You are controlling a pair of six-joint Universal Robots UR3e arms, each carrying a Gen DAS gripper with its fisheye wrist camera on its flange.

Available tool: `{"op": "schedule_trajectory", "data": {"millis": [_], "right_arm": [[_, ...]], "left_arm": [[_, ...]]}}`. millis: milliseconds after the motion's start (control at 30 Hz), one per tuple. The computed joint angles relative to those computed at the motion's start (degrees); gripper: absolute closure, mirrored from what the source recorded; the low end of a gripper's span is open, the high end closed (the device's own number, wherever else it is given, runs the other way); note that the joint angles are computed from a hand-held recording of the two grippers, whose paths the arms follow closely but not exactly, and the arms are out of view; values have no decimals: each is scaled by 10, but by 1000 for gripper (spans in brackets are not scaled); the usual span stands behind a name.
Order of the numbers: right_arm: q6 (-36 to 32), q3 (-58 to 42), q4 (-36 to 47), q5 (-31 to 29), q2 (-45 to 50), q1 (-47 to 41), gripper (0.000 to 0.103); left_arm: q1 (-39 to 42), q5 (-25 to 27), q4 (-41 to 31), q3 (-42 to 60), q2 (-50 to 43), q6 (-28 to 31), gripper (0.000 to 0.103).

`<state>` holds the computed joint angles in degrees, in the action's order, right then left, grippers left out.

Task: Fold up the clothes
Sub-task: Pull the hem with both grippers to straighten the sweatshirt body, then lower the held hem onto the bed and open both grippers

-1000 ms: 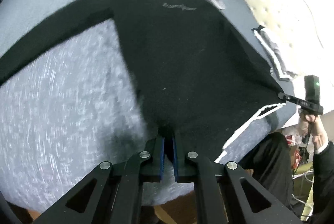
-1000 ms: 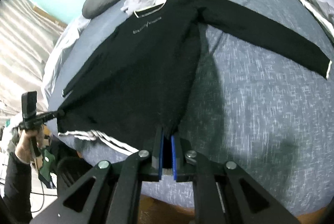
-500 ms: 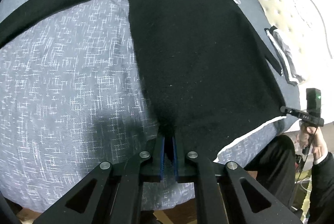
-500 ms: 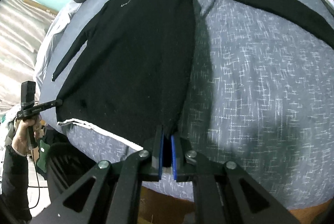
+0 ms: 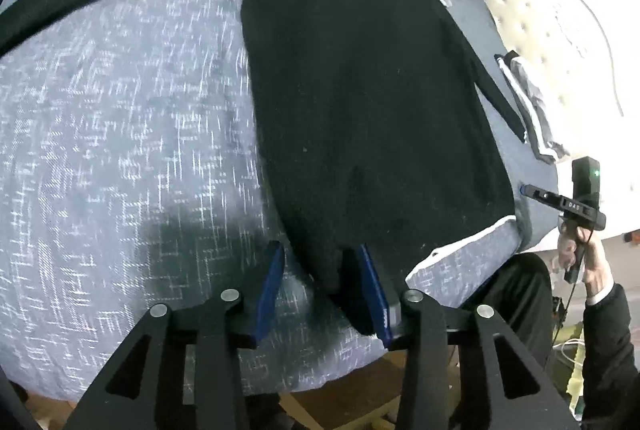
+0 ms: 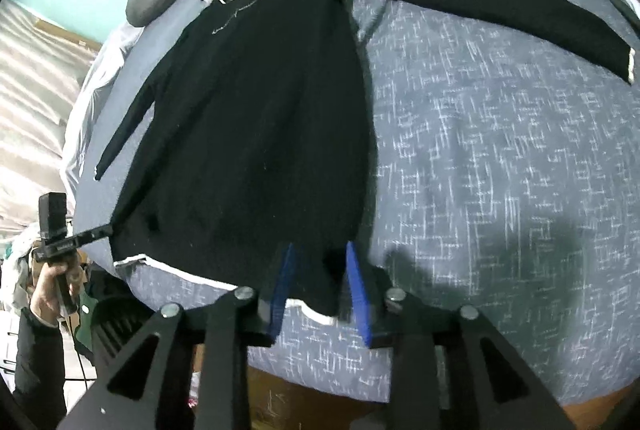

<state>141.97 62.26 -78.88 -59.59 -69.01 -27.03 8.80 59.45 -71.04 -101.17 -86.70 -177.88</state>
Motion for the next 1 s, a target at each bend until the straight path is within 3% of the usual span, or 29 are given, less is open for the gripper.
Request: {"op": "schedule_trajectory", "data": {"millis": [367, 733, 800, 833, 1000], "right_arm": [[26, 6, -12, -36, 21, 30, 74], [24, 30, -8, -44, 16, 14, 74], [18, 49, -20, -41, 1, 12, 80], [16, 57, -27, -39, -8, 10, 93], [-6, 47, -13, -21, -31, 1, 99]], "left_arm": [[-26, 5, 10, -3, -7, -1, 63], [-42, 15, 1, 7, -12, 6, 92], [-51, 22, -2, 19, -16, 4, 94], [-53, 25, -5, 26, -17, 3, 94], [-32, 20, -43, 43, 11, 27, 96]]}}
